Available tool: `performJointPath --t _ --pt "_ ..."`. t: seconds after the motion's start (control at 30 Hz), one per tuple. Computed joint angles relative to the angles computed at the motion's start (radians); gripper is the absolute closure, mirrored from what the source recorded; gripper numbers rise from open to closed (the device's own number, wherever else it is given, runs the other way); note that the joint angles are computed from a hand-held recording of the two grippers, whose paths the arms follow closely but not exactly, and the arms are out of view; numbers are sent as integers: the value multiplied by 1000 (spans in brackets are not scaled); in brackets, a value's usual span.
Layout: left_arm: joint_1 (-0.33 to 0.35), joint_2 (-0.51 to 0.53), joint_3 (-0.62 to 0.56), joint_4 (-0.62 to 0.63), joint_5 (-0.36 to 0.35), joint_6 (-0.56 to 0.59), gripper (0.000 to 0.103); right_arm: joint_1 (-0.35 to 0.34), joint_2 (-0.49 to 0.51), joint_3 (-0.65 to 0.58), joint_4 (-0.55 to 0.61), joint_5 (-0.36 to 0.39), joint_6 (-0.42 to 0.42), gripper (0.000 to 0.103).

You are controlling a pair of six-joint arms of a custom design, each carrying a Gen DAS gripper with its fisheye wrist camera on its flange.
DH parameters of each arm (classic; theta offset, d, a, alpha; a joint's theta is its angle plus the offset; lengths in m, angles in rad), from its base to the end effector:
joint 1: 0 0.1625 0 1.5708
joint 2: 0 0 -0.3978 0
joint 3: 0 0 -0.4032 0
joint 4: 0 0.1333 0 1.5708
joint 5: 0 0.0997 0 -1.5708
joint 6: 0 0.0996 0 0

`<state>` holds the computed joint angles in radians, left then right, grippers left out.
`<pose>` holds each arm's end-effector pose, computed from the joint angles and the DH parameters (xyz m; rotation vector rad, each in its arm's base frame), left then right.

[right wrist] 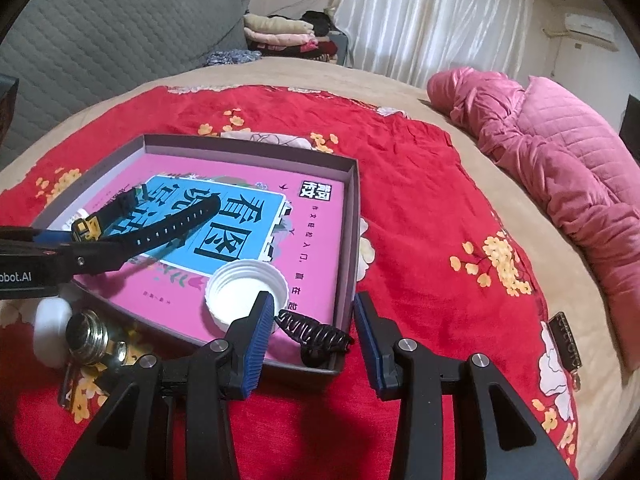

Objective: Organize rigid objects
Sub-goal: 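Lower the watch onto the book and open left tool while right tool releases the clip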

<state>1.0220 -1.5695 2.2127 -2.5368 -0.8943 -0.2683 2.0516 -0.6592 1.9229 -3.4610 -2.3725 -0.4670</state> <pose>-0.0638 -0.4794 0.2764 0.2117 2.5432 -0.7367 0.3127 -0.4659 0.0242 0.7514 -2.1412 0.7348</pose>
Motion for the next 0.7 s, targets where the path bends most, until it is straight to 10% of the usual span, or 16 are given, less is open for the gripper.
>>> performJointPath --t 0.7 --pt "-22 28 -18 63 16 -5 45 -36 -62 32 95 96 154 59"
